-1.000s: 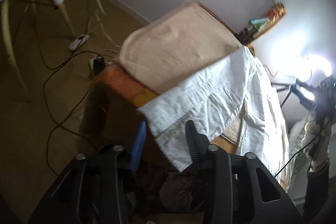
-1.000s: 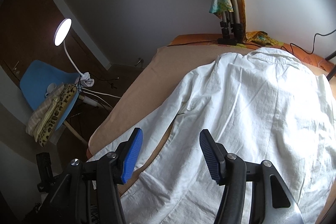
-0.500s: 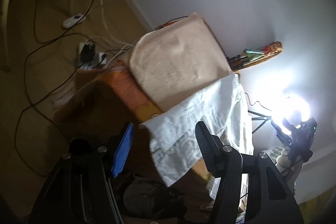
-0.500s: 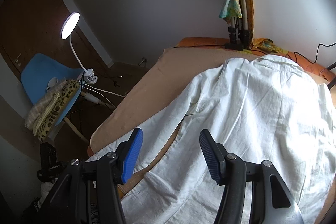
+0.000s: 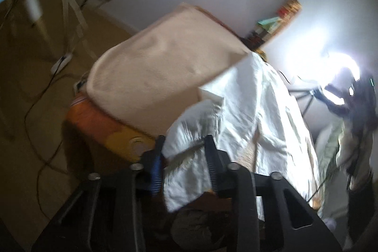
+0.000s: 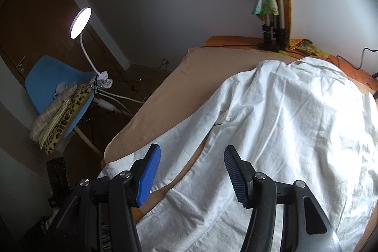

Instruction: Fold small clothes

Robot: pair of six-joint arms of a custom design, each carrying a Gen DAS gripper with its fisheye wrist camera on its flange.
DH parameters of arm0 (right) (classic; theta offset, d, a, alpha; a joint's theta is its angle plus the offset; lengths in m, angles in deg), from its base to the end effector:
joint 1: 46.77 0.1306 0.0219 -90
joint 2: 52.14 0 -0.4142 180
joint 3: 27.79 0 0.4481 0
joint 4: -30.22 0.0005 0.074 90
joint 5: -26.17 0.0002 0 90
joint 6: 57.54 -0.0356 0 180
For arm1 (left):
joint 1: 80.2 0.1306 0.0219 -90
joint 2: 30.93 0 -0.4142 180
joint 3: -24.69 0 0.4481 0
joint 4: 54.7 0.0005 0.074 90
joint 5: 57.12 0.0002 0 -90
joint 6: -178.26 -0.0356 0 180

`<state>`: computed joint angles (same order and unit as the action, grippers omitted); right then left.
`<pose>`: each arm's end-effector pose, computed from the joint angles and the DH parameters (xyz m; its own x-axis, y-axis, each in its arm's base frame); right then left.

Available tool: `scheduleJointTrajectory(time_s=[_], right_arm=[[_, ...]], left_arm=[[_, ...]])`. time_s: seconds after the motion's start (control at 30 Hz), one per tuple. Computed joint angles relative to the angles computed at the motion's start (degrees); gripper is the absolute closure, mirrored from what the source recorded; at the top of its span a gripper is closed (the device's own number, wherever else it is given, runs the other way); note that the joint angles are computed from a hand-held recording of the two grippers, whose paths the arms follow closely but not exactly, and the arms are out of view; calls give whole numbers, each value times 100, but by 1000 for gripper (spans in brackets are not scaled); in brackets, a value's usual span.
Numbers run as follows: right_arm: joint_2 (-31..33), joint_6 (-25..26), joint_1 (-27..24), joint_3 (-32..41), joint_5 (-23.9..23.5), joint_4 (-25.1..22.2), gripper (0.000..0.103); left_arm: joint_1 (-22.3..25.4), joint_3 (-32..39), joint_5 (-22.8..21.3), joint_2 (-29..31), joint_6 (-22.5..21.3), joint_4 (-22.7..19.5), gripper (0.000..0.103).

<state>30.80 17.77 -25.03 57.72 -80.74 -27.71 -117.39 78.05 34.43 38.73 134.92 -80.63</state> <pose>0.4421 0.1869 0.4727 -0.8681 -0.0849 -0.4892 -0.2976 0.8777 0.3756 0.3090 -0.2363 0.3194 -0.8185 -0.2915 -0.4950 0.0362 0.8337 -0.5510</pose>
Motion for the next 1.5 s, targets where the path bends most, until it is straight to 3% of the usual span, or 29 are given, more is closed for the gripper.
scheduleJointTrajectory(time_s=[0.17, 0.47, 0.9, 1.1, 1.17, 1.27, 1.5], right_arm=[[385, -11, 61, 275, -360, -246, 51], [1424, 32, 152, 1017, -900, -798, 46], [2845, 110, 307, 2087, -471, -1380, 48], [3144, 81, 263, 2299, -292, -1539, 64], [3191, 255, 310, 2406, -45, -1643, 84], [3052, 317, 301, 2327, -9, -1574, 99], [2152, 299, -198, 1662, -179, -1128, 103]], left_arm=[[-234, 183, -157, 86, -482, 132, 95], [-912, 537, 292, 326, -1225, 547, 97], [-1144, 449, 940, 99, -1362, 1061, 97], [-1362, 598, 848, 289, -1782, 790, 97], [-1390, 641, 873, 375, -1813, 693, 97], [-1507, 653, 821, 367, -1938, 531, 97], [-1737, 780, 640, 405, -2484, 184, 97]])
